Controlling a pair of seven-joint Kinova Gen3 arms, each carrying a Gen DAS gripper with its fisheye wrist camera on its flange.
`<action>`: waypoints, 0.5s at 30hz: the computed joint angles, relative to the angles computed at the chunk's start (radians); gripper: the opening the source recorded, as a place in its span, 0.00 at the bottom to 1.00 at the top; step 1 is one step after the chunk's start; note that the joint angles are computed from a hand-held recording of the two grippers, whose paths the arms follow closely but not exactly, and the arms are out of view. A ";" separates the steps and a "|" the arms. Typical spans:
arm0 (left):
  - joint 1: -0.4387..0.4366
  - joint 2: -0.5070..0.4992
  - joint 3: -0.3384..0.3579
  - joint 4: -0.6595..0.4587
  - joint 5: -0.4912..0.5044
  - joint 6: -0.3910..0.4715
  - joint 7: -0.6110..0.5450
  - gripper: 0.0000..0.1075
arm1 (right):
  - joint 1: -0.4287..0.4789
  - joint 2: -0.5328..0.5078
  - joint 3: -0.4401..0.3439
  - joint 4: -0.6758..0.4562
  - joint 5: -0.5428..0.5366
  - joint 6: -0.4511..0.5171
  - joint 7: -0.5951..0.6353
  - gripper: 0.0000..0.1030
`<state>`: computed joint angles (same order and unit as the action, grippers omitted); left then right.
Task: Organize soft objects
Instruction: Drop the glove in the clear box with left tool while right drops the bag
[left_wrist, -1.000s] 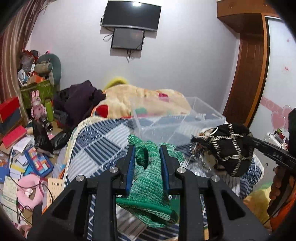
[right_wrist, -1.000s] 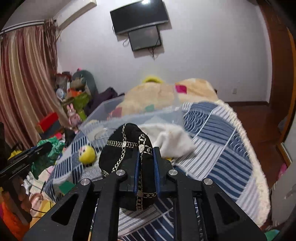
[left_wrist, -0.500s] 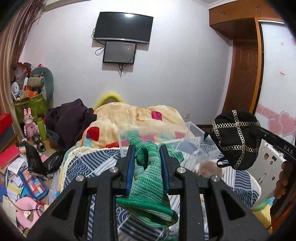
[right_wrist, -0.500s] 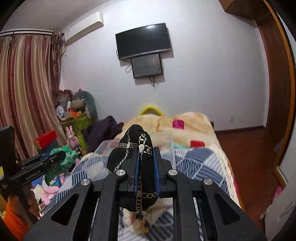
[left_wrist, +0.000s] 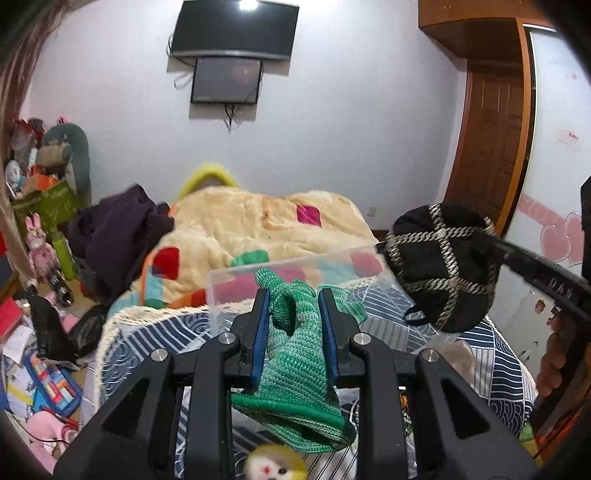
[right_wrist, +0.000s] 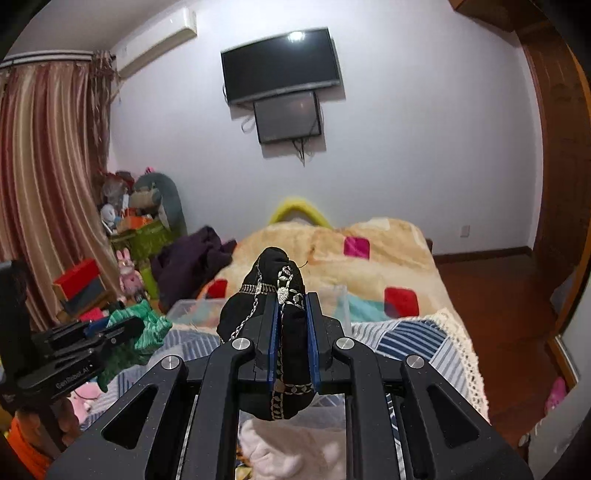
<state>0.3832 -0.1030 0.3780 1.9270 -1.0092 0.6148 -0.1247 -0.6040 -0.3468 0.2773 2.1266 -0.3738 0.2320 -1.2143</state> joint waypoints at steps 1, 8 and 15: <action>-0.002 0.011 -0.017 -0.007 0.030 -0.022 -0.032 0.24 | -0.019 0.017 0.020 -0.012 -0.005 0.015 0.006 0.12; 0.019 0.104 -0.096 -0.078 0.211 -0.052 -0.243 0.24 | 0.030 0.108 0.015 -0.077 -0.062 0.137 0.081 0.12; 0.051 0.138 -0.158 -0.122 0.350 -0.031 -0.382 0.31 | 0.210 0.146 -0.148 -0.114 0.014 0.210 0.061 0.13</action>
